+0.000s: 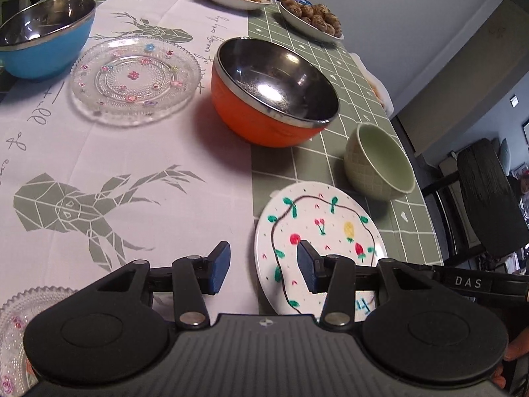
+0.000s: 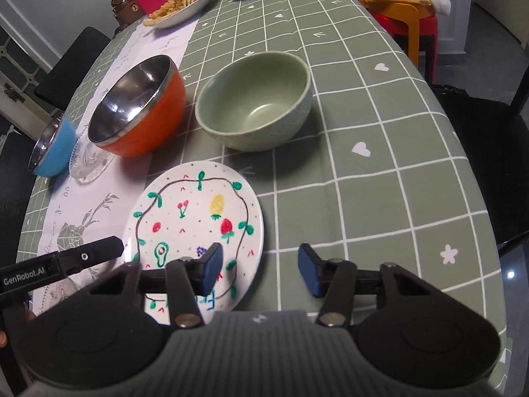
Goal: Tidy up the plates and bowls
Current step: 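Close the right tool on the rim of the white plate, then carry the white plate with the right tool over the large glass plate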
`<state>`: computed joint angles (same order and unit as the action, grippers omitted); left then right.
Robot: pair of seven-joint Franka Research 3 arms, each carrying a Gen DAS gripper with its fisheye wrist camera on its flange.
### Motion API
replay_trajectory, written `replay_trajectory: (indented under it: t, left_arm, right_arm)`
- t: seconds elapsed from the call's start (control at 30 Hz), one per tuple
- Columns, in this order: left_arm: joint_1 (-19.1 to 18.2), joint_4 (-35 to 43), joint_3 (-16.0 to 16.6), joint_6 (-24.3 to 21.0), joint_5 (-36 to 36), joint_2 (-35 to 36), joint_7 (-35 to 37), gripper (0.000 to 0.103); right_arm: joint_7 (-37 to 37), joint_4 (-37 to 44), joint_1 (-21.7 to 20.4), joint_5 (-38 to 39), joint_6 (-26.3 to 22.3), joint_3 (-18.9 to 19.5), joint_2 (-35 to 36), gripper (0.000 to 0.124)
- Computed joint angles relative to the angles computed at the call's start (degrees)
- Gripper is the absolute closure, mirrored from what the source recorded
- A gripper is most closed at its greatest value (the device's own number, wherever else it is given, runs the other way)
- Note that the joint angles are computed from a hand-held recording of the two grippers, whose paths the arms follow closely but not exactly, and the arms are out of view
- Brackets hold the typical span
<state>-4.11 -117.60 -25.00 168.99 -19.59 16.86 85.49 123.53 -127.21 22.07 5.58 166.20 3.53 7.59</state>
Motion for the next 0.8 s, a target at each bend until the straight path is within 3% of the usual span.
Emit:
replay_trajectory:
  t: [0.3,0.4,0.6,0.7,0.8]
  left_arm:
    - [2.12,0.50,-2.68,1.75,-1.94,2.14,1.44,0.059]
    - [2.84,0.35,-3.60,2.56,-1.94,2.44,1.77,0.060]
    - [2.31,0.85,-3.37,1.83,0.41,2.82,1.29,0.074]
    - [-0.39,0.62,-0.46,1.91,4.14,2.39,-1.28,0.080]
    - [-0.66,0.47,0.05,1.91,5.80,2.27,-2.43,0.088]
  right_arm:
    - [-1.52,1.81,-0.39,2.87,0.44,0.07,1.73,0.081]
    - [-2.93,2.15,-0.81,4.88,0.43,0.59,2.07,0.095]
    - [-4.47,2.30,-0.58,6.97,0.53,0.75,2.30,0.105]
    - [-2.91,2.05,0.09,5.39,0.58,-0.10,2.19,0.111]
    - [-3.84,1.76,-0.50,6.99,1.04,0.52,2.09,0.113]
